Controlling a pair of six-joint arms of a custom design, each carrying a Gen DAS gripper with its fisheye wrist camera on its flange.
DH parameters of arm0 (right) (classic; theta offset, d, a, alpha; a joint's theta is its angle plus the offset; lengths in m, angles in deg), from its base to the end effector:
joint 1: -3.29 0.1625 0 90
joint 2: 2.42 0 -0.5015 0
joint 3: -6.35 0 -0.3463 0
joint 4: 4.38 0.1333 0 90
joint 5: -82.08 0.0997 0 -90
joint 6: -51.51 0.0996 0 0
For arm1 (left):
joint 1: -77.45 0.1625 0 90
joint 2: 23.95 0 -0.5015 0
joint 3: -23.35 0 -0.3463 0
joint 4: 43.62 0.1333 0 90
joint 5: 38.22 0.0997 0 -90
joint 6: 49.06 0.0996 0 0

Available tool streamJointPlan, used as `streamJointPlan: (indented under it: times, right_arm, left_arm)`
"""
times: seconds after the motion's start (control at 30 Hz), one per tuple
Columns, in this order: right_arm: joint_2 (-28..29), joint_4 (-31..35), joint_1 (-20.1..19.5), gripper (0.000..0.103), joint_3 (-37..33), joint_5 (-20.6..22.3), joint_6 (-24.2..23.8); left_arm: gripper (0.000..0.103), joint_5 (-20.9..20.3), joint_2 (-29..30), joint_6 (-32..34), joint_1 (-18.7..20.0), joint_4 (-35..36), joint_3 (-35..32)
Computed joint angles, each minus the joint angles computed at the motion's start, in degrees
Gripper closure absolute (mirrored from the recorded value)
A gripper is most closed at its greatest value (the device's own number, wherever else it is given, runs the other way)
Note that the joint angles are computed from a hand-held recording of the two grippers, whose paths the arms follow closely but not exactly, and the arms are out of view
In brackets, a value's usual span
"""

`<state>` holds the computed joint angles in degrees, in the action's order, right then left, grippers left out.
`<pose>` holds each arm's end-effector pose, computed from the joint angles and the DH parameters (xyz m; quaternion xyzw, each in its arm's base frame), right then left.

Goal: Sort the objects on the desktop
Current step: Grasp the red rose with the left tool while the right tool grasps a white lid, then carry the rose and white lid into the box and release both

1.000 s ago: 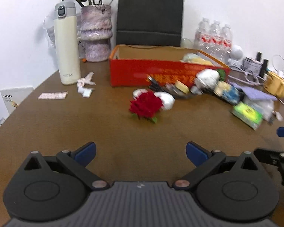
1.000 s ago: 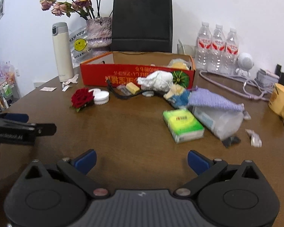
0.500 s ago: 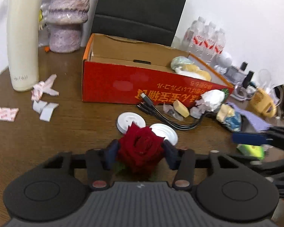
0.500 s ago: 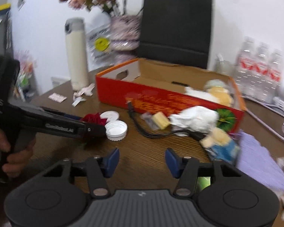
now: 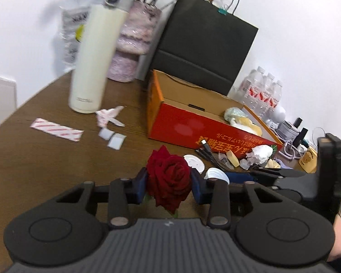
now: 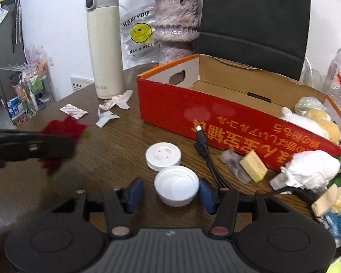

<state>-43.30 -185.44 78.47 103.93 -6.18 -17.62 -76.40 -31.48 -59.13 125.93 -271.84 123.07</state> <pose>-0.0493 -0.7191 0.1754 0.4400 -0.8479 0.2293 0.1867 -0.2376 -0.5876 -0.0888 0.0599 0.8432 -0.4916 0.2091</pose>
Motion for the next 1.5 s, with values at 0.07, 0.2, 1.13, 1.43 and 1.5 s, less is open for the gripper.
streamJointPlan:
  times: [0.07, 0.2, 1.13, 1.43, 1.5]
  right_arm:
    - [0.0, 0.2, -0.1, 0.064, 0.2, 0.6, -0.3]
    - [-0.8, -1.8, 0.2, 0.064, 1.9, 0.3, -0.5]
    - [-25.7, -12.2, -11.7, 0.064, 26.2, 18.6, -4.7]
    - [-20.9, -11.5, -8.2, 0.064, 19.5, 16.9, -1.5]
    - [-18.8, -10.5, -6.6, 0.064, 16.0, 16.0, 0.2]
  left_arm:
    - [0.064, 1.9, 0.0, -1.0, -1.0, -0.9, 1.4]
    - [0.064, 4.7, -0.4, -3.4, -2.8, -1.1, 3.4]
    - [0.065, 11.3, 4.9, -4.9, -18.6, 0.8, 3.3]
    - [0.065, 7.0, 3.6, 6.5, -11.2, 2.5, -6.6]
    - [0.065, 5.4, 3.6, 11.1, -8.7, 4.2, -11.6]
